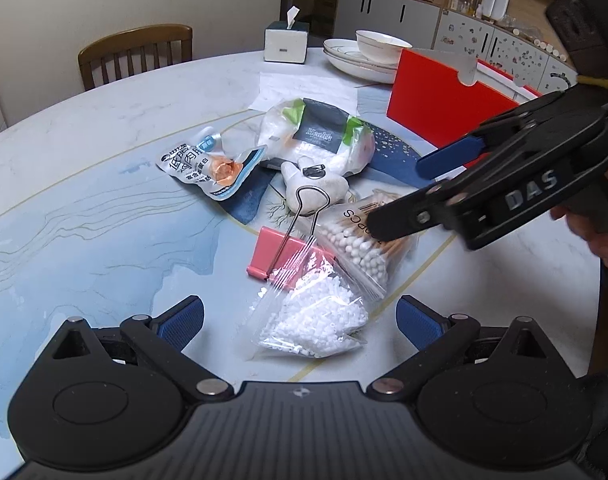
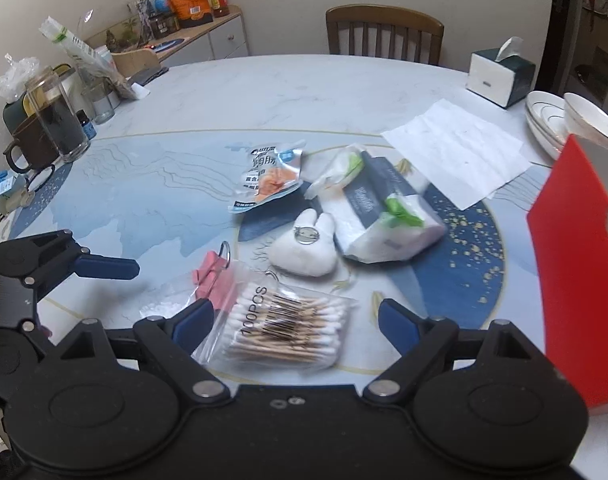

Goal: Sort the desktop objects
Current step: 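Grasp the bag of white foam beads with the left tool while the right tool grasps the cotton swab pack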

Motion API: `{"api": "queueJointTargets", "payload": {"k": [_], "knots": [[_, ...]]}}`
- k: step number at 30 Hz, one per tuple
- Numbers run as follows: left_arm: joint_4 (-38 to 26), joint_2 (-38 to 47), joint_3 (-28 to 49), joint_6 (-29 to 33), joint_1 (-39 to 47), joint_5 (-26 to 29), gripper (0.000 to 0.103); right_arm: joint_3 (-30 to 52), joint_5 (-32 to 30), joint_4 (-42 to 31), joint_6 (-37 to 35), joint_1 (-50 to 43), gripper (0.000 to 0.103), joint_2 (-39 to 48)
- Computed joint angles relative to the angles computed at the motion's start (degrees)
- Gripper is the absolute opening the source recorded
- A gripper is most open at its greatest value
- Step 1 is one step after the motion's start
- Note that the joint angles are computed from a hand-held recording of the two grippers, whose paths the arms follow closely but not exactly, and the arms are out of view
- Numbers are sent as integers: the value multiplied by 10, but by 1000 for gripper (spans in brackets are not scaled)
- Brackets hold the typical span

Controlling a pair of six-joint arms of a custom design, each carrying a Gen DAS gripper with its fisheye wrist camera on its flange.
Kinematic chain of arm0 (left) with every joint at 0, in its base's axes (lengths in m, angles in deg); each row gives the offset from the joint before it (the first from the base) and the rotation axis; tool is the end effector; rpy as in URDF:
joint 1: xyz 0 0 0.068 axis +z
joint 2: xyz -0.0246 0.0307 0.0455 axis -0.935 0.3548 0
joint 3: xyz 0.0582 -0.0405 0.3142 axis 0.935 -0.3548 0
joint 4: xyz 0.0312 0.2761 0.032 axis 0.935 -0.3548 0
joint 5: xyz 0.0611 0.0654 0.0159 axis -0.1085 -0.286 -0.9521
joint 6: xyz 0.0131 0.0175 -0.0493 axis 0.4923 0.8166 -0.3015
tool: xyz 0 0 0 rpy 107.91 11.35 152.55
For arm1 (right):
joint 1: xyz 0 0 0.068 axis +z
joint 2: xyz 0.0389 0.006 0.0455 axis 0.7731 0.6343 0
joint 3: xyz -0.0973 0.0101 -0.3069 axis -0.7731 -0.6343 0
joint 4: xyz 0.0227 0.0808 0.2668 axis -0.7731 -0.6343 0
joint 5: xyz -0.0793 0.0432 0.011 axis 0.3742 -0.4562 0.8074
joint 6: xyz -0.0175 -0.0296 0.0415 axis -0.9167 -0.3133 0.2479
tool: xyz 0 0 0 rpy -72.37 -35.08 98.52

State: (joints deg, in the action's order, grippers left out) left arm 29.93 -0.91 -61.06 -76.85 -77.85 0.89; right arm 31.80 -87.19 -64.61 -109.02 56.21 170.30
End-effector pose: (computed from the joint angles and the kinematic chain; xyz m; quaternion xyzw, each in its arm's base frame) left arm 0.2287 -0.0414 0.1288 0.1385 0.9198 -0.1003 0.3531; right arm 0.3017 0.0428 0.1677 -0.2737 0.9075 0.1456 0.2836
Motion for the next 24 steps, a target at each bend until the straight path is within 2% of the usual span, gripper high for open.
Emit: {"api": "queueJointTargets", "payload": {"k": [12,15,17,21,24], "knots": [[22,22,-2,11,-2,-7,102,20,25,7,17,22,88,53],[23,24,-2,12,-5,-6,99,26,23,1,24,18,86,65],[22,26,-1,13,-6,-3,96,32,23,-4,24,14,79,73],[22,30,-2,15,-11,-5,90,36,14,-8,21,2,77,84],[24,32,-2,18,-16,-9,90,34,10,-4,11,-4,76,84]]}}
